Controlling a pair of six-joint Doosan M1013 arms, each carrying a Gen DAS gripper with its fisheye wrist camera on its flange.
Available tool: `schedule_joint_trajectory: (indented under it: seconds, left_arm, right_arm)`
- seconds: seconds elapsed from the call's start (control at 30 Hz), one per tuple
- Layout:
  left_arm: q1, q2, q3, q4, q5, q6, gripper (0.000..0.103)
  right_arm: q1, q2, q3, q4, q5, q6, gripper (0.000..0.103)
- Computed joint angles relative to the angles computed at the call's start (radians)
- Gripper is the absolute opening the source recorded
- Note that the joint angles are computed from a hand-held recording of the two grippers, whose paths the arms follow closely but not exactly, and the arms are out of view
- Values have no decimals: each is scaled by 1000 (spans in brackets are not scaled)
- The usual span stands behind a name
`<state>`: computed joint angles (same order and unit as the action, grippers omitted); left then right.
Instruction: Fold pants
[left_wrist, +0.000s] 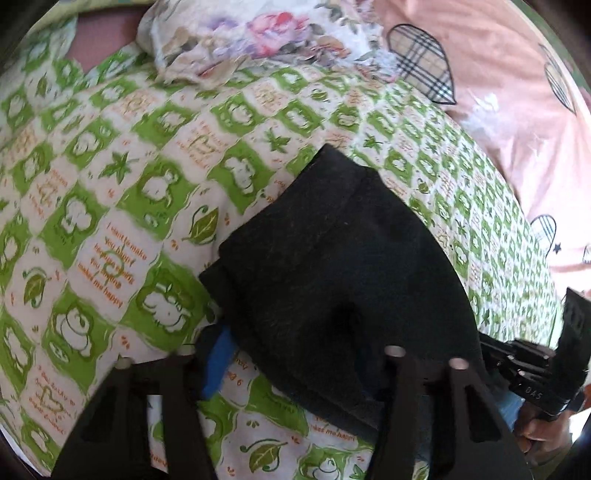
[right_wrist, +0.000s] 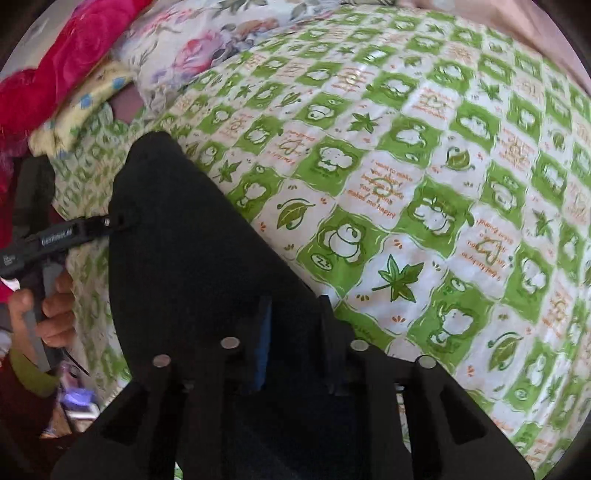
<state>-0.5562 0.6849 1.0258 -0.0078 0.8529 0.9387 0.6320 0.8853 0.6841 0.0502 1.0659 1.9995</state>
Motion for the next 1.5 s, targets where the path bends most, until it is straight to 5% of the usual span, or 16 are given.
schedule_joint_trajectory:
  seconds: [0.07,0.27,0.4,0.6,0.77,0.9,0.97,1.07,1.27,1.5]
  left_arm:
    - [-2,-26,40,-1,-70,42,20]
    - [10,-164,218,-165,-308,234,17]
    - [18,-227,292,-245,-378,334,17]
    - [12,-217,299,-54,-363,250,17]
    - [-9,-161,260,187,-265,151,18]
    - [-43,-151,257,395,-193,48,29]
    - [-54,-163,270,484,-175,-34,45]
    - [-66,-191,300,600,-169,-146,50]
    - [-67,-236,324,530,-233,-119,58]
    - [-95,-212,270,292,-275,136,64]
  right_arm:
    - [11,-8,3,-40,-4,12,16]
    - [42,-78,80,-203,-112,114,14]
    - [64,-78,70,-347,-130,204,14]
    - [90,39,-101,-431,-2,181,14]
    - [83,77,-133,-431,33,237,17]
    - [90,55,-101,-478,41,337,40]
    - [96,-1,-13,-505,-16,424,40]
    - [108,-81,117,-532,-116,541,42]
    - [142,-222,355,-611,-276,814,47]
    - [197,-336,567,-735,-291,1153,51]
